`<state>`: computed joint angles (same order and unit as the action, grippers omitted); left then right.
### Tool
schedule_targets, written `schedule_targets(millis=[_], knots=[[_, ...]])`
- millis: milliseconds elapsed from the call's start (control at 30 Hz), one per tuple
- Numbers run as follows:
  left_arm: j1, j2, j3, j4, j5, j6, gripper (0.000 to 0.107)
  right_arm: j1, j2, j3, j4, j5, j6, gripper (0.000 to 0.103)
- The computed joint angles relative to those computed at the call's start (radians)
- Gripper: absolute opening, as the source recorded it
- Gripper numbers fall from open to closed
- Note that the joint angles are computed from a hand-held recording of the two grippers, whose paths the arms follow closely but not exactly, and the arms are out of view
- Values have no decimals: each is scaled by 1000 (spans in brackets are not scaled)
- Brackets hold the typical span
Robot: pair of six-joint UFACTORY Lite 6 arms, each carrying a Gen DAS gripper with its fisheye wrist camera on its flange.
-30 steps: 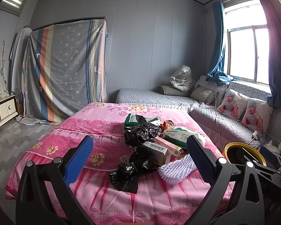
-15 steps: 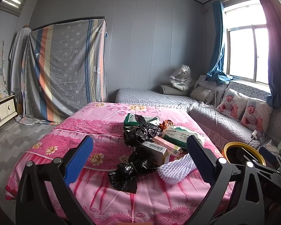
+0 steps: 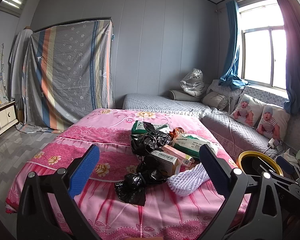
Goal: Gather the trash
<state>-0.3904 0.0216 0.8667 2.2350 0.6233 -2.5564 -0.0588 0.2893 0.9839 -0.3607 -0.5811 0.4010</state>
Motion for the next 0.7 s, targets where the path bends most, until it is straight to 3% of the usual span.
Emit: schedule_targets(millis=[700], knots=[[2, 3, 4, -1, -3, 2, 95, -1, 3, 4, -7, 4, 10, 96]])
